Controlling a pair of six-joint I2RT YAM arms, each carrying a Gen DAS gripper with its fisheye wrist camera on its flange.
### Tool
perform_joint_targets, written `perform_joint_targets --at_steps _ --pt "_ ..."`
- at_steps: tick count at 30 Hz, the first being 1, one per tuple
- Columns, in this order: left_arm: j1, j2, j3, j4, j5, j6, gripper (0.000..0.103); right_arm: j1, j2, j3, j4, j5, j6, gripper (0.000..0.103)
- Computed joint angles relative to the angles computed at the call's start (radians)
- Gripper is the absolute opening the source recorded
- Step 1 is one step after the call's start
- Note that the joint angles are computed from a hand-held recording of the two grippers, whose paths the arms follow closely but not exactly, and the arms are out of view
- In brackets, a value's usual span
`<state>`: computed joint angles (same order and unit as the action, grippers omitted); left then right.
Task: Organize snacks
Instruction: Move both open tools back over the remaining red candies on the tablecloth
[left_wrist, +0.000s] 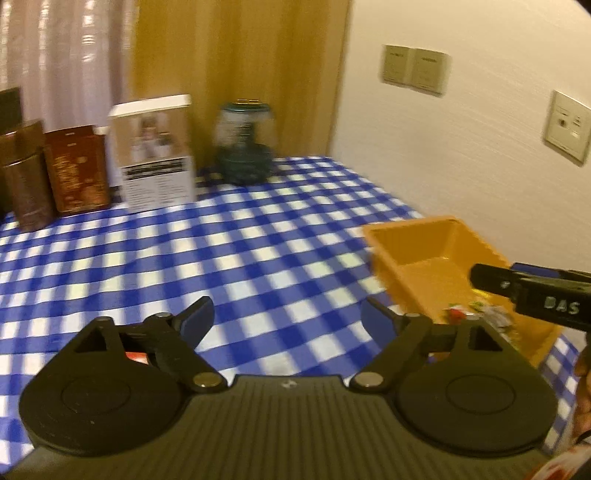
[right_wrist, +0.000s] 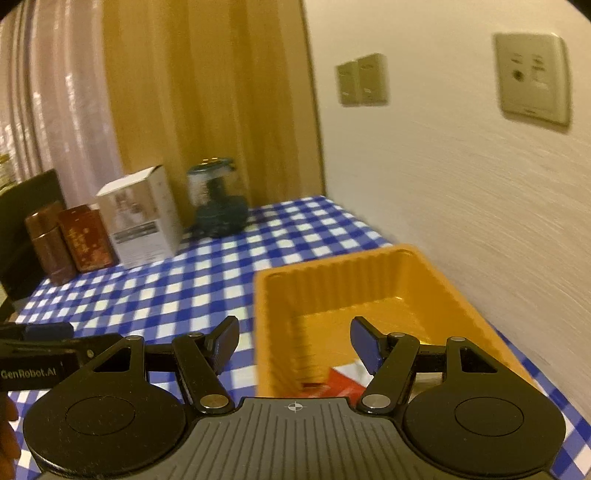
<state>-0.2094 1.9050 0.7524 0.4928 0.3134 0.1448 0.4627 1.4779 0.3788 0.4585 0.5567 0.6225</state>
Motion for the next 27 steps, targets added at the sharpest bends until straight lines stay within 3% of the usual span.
perform_joint_targets --at_steps 3,15,27 --pt "0.055 -0.004 0.002 -0.007 -0.049 0.016 0.088 0.038 0.045 0.046 -0.001 0.013 -0.010 0.067" --pt "0.294 0.016 0.027 -0.042 -0.043 0.012 0.089 0.131 0.233 0.249 0.008 -0.019 -0.092 0.067" --pt "0.337 0.096 0.081 -0.069 -0.042 0.030 0.093 0.104 0.429 0.464 -0.015 -0.155 -0.155 0.067"
